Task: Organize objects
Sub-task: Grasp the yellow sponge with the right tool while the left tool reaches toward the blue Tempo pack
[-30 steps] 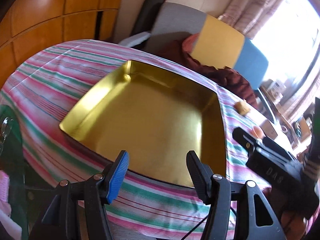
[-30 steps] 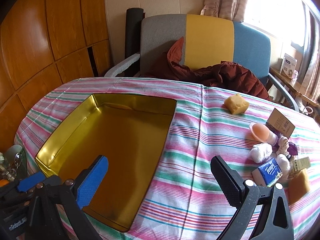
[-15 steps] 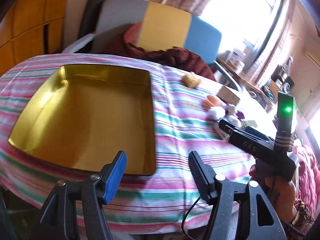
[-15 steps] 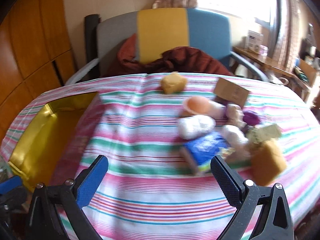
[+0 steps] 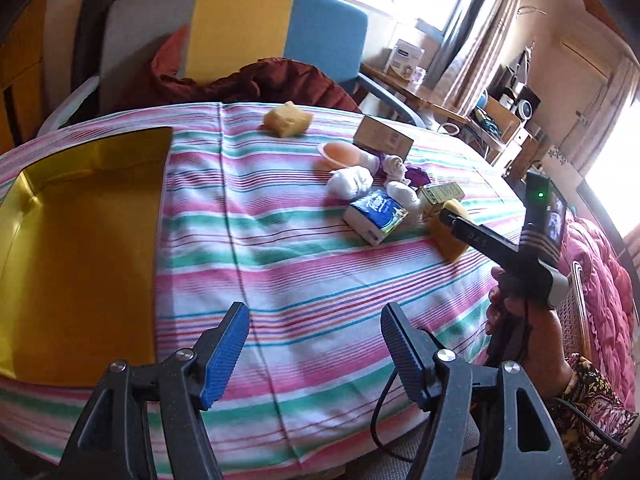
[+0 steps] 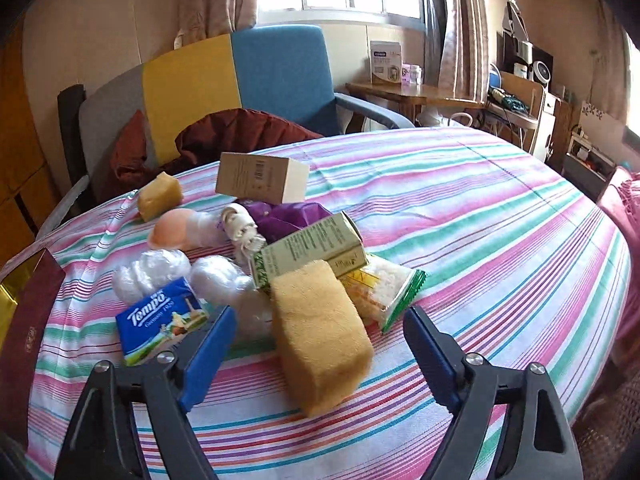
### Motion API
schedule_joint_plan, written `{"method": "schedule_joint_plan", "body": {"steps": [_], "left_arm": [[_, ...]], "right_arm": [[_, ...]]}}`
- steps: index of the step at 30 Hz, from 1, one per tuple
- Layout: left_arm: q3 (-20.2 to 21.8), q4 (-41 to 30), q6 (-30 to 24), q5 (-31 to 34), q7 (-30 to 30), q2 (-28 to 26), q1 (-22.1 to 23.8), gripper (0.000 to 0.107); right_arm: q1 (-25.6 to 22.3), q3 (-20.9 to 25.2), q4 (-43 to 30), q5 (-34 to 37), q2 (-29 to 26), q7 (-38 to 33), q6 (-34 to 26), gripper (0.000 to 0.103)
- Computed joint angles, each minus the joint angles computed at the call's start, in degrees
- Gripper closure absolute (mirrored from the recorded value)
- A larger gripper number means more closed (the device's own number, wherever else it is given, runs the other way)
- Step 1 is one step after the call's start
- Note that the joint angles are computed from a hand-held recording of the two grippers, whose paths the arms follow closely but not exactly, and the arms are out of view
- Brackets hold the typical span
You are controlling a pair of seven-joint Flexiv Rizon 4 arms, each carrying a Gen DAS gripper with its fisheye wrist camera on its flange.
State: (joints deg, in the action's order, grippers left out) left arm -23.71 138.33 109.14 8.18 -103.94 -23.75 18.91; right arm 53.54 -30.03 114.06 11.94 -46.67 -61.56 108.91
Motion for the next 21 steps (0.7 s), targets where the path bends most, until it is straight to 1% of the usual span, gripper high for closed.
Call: {"method": "schedule_joint_plan", "body": {"steps": [1,3,4,5,6,7,8,9,10,11,12,14,16,19,21], "left_arm": [[0.1,-0.8,-0.7,-0.1,0.4,-0.4,-0.4,0.038],[-2.0,-2.6,-2.2,0.0,1.6,-2.1,0.7,0.038],[-3.3,-3.3,-3.1,-0.2,2.1,-2.9,1.6,0.038],[-4.2,-4.2,-3.8,-0.5,2.9,-3.7,1.9,0.037],[-3.8,-5.4,-4.6,-1.0,4.1,-4.5,1.0,0.037],[-2.5,-6.4,-5.6,-2.0,5.1,-4.6,-0.8,0.037],[0.3,-8.1,-7.3,-3.5,6.4,-4.8,-4.2,0.037],[1.8,-9.2,-7.8,-4.3,7.4,-5.4,-6.0,0.037],[3.1,-10.4,-8.3,-5.1,8.5,-6.0,-7.9,0.036],[4.2,-11.6,-8.8,-5.8,9.6,-6.7,-9.4,0.034],[4.8,-13.1,-9.2,-6.3,11.0,-7.6,-10.5,0.032],[5.4,-15.8,-10.6,-7.5,13.5,-9.4,-12.1,0.031],[4.5,-19.0,-13.0,-9.1,16.0,-11.7,-12.3,0.031],[5.1,-22.9,-14.3,-11.2,19.0,-14.6,-13.8,0.031],[8.7,-26.2,-15.9,-12.5,20.6,-15.8,-17.5,0.031]], "right_arm": [[-3.0,2.8,-0.7,-1.1,0.1,0.0,0.2,0.025],[-6.8,6.8,-1.5,-2.3,0.0,0.0,1.0,0.037],[-8.5,8.5,-2.0,-2.8,-0.3,-0.2,1.8,0.040],[-9.2,9.3,-2.0,-2.9,-0.5,-0.6,2.7,0.043],[-9.5,9.7,-2.1,-2.8,-0.9,-1.3,4.1,0.052],[-9.5,10.0,-2.0,-2.6,-1.2,-2.3,5.5,0.059],[-9.1,10.0,-2.2,-2.3,-1.6,-3.7,6.8,0.063],[-7.9,9.1,-2.4,-1.2,-2.3,-5.0,7.6,0.066],[-8.2,9.9,-2.7,-0.8,-2.4,-5.8,7.9,0.067],[-9.6,11.9,-2.9,-0.8,-2.2,-6.0,8.3,0.067],[-10.2,12.9,-3.1,0.0,-2.4,-6.2,9.1,0.067],[-12.4,15.4,-3.3,0.2,-2.4,-6.9,10.5,0.067],[-14.1,17.5,-3.6,0.4,-2.4,-7.4,11.4,0.068],[-14.2,18.0,-4.1,1.5,-2.7,-8.5,11.8,0.068],[-14.5,18.6,-4.4,1.7,-2.8,-9.2,11.7,0.068]]}}
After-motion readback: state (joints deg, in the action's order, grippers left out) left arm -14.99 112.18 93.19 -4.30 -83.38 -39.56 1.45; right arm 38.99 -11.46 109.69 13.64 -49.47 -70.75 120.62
